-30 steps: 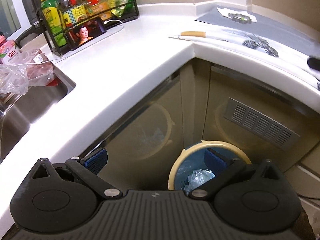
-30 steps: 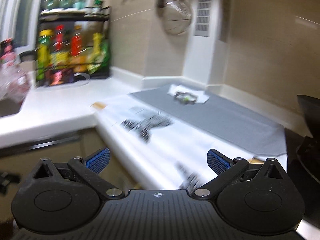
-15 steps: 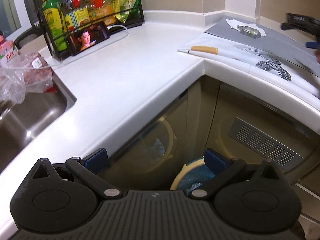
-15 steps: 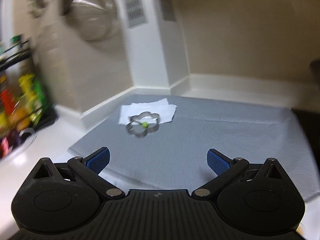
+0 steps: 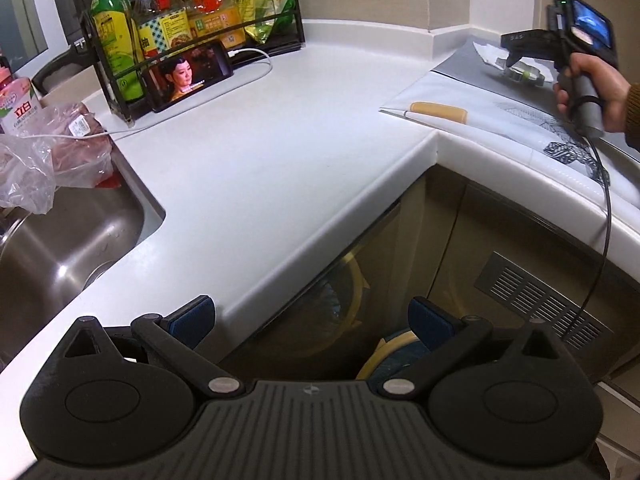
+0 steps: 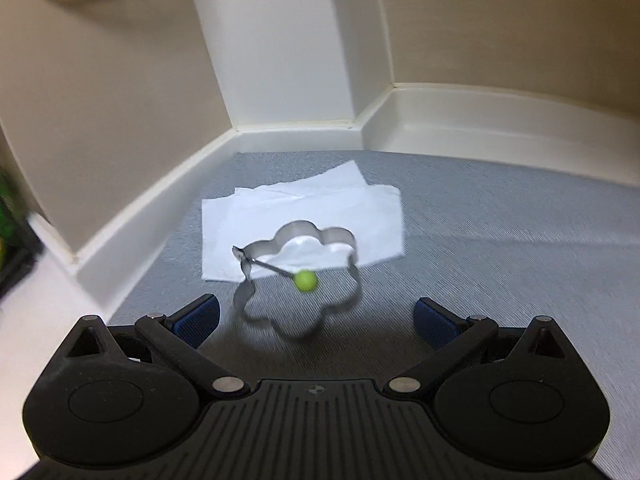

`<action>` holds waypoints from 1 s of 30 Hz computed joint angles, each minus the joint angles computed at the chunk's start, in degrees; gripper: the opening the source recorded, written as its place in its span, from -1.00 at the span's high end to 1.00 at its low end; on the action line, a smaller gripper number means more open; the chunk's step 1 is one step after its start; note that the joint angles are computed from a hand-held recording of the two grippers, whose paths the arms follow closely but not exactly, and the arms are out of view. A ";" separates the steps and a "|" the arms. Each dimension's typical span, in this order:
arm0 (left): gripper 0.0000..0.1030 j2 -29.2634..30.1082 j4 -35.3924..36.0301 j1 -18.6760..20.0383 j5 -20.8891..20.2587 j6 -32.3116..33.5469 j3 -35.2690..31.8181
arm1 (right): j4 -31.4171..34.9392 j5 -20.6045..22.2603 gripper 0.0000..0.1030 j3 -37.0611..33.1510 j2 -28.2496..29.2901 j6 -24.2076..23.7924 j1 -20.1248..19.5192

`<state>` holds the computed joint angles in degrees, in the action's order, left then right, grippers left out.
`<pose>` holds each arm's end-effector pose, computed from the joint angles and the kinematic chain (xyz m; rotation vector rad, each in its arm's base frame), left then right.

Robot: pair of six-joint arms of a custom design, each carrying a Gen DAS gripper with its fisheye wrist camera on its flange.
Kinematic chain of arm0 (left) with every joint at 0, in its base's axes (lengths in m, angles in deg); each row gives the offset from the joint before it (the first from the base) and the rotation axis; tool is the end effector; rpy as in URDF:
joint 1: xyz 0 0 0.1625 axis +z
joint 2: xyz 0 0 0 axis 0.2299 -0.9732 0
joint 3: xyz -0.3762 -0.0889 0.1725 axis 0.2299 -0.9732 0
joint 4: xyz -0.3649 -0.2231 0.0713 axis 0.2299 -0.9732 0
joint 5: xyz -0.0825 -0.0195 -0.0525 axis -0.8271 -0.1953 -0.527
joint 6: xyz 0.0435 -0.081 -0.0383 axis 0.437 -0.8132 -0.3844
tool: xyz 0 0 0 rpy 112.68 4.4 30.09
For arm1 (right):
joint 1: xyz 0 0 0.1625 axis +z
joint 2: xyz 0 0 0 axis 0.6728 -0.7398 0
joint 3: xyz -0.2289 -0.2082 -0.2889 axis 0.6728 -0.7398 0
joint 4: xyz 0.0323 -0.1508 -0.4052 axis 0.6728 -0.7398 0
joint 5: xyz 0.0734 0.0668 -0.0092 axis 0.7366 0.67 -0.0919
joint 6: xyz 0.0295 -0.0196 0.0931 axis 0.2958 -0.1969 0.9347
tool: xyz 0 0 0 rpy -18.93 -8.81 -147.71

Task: Collect trash
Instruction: 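Lower the right gripper around the flower-shaped metal egg ring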

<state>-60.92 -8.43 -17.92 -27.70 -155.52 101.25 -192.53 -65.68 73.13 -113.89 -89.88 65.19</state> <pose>-0.3788 -0.1609 0.2501 0.2126 2.0276 -0.8418 0.2316 -0.5285 0.3548 0.0269 -2.1833 1.2446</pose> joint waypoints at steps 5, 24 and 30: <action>-0.99 -0.73 -0.82 0.62 -0.63 0.47 0.65 | -3.84 -5.08 -0.98 -3.91 6.02 -10.03 0.96; -0.99 2.18 0.11 -1.93 1.06 1.49 -2.03 | -1.91 -9.30 -0.51 13.23 -13.67 -6.44 3.11; -0.99 3.91 -2.32 -1.23 1.68 4.90 -3.17 | -9.24 -9.78 -0.52 19.57 -18.38 -16.74 1.18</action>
